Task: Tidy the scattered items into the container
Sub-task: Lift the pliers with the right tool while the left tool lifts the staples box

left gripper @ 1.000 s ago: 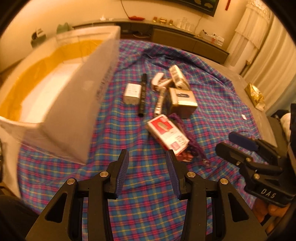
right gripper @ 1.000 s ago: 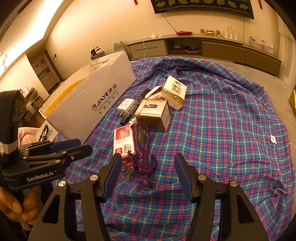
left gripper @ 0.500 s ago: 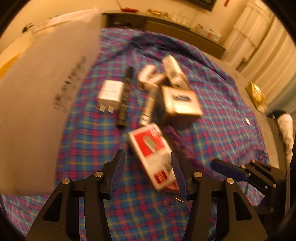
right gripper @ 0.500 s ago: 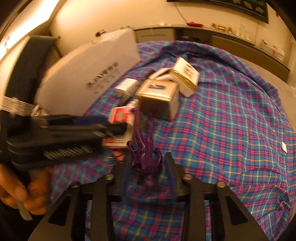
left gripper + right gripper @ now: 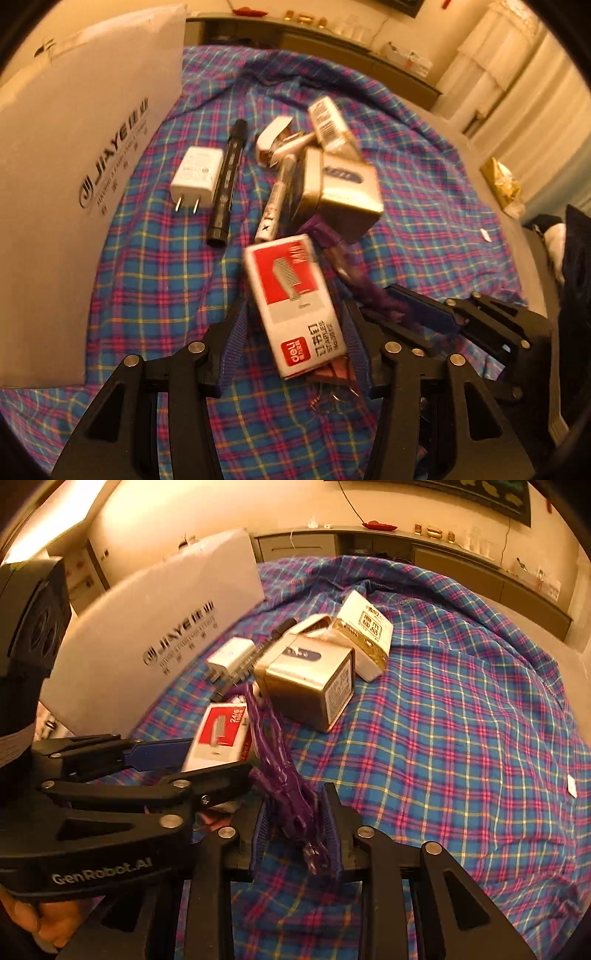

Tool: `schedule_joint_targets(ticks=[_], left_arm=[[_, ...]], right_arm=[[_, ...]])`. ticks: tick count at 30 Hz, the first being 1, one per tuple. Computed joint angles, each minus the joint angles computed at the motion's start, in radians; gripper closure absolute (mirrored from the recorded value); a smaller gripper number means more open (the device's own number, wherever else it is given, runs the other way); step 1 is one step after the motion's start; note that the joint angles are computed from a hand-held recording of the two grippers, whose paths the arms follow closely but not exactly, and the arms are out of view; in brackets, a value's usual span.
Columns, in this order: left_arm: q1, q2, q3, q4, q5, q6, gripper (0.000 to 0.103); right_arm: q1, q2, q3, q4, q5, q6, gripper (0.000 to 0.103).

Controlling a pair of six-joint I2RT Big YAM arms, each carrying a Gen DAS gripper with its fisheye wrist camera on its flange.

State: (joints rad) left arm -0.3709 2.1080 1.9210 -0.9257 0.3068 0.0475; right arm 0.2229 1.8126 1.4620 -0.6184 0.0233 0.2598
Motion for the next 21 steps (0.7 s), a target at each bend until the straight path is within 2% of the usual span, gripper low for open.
schedule_joint_targets(ticks=[1, 2, 8, 12, 13, 16, 21], left_arm=[[0.003, -0.002, -0.004, 0.016, -0.018, -0.003, 0.048], [0.008, 0.001, -0.001, 0.019, -0.024, -0.008, 0.052], [0.011, 0.008, -0.001, 0.042, -0.019, -0.001, 0.052], [-0.004, 0.003, -0.018, 0.075, -0.036, 0.024, 0.054], [0.001, -0.002, -0.022, 0.073, -0.022, 0.028, 0.063], [0.005, -0.022, -0.043, 0.083, -0.029, 0.038, 0.064], [0.009, -0.057, -0.079, 0.101, -0.029, 0.042, 0.064]], right_arm=[[-0.005, -0.002, -0.004, 0.008, -0.007, 0.011, 0.077], [-0.011, -0.005, -0.007, 0.007, -0.014, 0.025, 0.078], [-0.041, -0.025, -0.036, 0.038, -0.057, 0.087, 0.077], [-0.033, -0.004, -0.012, 0.045, -0.061, 0.064, 0.078], [-0.032, -0.006, -0.013, 0.052, -0.066, 0.062, 0.079], [-0.033, -0.021, -0.021, 0.078, -0.086, 0.068, 0.084], [-0.035, -0.044, -0.038, 0.091, -0.09, 0.085, 0.084]])
